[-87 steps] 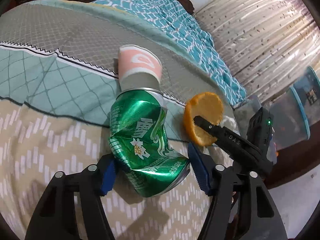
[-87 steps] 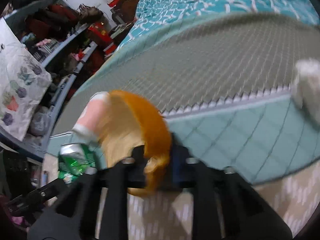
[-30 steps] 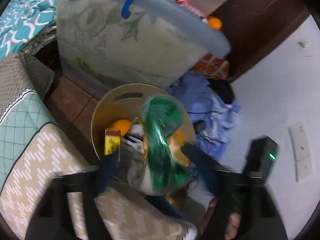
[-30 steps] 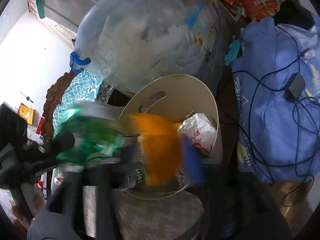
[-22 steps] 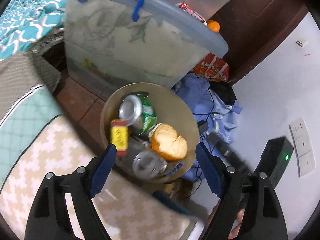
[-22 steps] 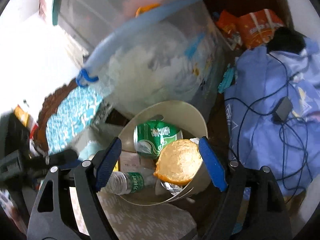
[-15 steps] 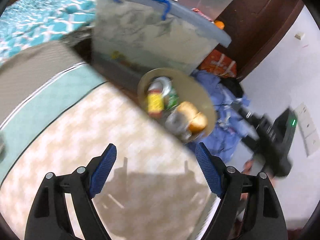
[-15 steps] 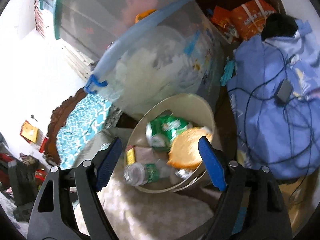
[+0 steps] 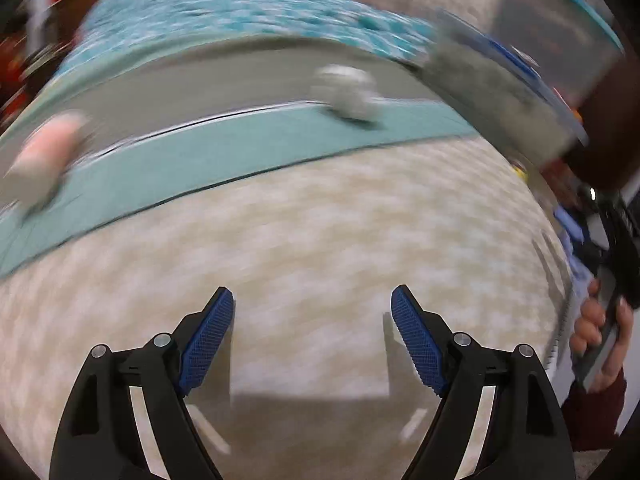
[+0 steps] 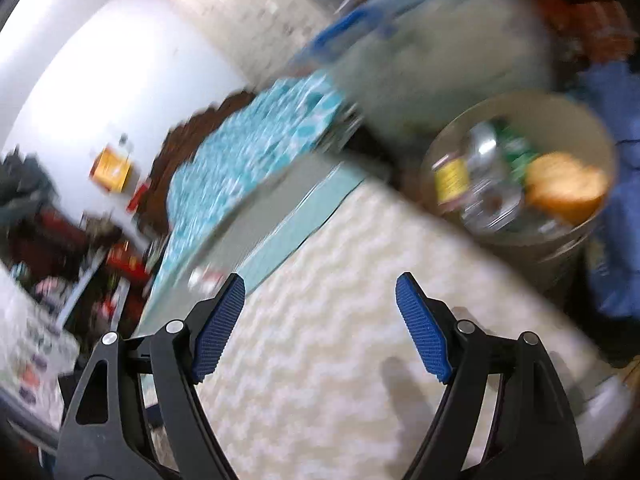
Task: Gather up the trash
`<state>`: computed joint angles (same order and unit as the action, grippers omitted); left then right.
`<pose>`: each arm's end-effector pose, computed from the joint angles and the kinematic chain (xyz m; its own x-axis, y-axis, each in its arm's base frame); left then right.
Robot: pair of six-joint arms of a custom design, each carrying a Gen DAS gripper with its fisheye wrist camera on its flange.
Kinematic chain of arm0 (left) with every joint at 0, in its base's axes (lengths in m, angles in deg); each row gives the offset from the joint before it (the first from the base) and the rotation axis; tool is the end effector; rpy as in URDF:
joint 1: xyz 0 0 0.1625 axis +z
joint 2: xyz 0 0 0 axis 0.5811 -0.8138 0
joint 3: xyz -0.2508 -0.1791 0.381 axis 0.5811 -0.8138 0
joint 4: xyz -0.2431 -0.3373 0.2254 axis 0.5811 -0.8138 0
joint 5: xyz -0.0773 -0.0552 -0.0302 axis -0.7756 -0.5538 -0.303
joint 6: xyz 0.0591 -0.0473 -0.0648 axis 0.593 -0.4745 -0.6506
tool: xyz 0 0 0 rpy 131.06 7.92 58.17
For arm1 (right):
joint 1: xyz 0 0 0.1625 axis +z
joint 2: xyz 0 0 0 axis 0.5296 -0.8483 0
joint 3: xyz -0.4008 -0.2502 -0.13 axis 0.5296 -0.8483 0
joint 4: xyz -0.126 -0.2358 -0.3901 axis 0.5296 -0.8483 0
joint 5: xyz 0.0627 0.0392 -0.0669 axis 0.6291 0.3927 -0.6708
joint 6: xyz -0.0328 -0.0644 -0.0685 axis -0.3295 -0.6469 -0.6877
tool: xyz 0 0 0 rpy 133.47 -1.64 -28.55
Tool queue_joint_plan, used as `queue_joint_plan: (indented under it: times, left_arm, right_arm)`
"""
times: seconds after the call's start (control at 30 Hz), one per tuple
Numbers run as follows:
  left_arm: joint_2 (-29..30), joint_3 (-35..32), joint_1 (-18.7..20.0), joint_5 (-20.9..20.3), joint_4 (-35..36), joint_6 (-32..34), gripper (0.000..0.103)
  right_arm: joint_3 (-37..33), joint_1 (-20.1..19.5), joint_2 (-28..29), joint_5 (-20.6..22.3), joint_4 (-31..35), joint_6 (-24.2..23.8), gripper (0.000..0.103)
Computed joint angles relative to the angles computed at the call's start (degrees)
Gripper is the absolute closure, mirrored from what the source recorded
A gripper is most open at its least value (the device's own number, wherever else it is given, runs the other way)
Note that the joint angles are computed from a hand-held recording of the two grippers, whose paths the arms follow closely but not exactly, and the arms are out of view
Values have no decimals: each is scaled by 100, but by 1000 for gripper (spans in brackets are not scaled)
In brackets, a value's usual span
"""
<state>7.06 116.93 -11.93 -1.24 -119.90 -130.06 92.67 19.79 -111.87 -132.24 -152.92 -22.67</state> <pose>-0.2720 -0.3421 -0.0513 -0.8284 -0.1522 -0.5390 0.1990 0.8195 -0.5374 -0.1242 -0.4429 0.3393 -0.9774 -0.1745 0.1196 -0.2097 0.7241 -0.6570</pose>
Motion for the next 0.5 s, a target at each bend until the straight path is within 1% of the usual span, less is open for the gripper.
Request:
queue_joint_plan:
  times: [0.03,0.1,0.17,0.2,0.3,0.33,0.37,0.5]
  left_arm:
    - [-217,183,-116,109,490,-569,26]
    - [-595,382,-298,147,1543,-1547,26]
    - [-871,601,-461,145,2100,-2190,26]
    - [-1005,642,-536,118,2601,-2595,26]
    - [-1211,653,-647,9,3701,-3306,26]
    - [-1256,683,-685,-10,3868,-3431,26]
    - [-1279,737,-724,-9,3826,-3465,25]
    - [-1500,1049,-928,59,3437,-3526,24]
  right_arm:
    - [104,127,46,-153,8,-92,25]
    - [281,349,139,-450,-56,-259,25]
    - [475,599,257,-793,-147,-439,25]
    - [552,689,313,-923,-212,-500,25]
    - [784,968,500,-1341,-456,-631,25]
    - [871,1057,557,-1468,-595,-664,25]
    - [950,1112,594,-1531,-749,-700,25]
    - [1164,1226,737,-1731,-1297,-711,24]
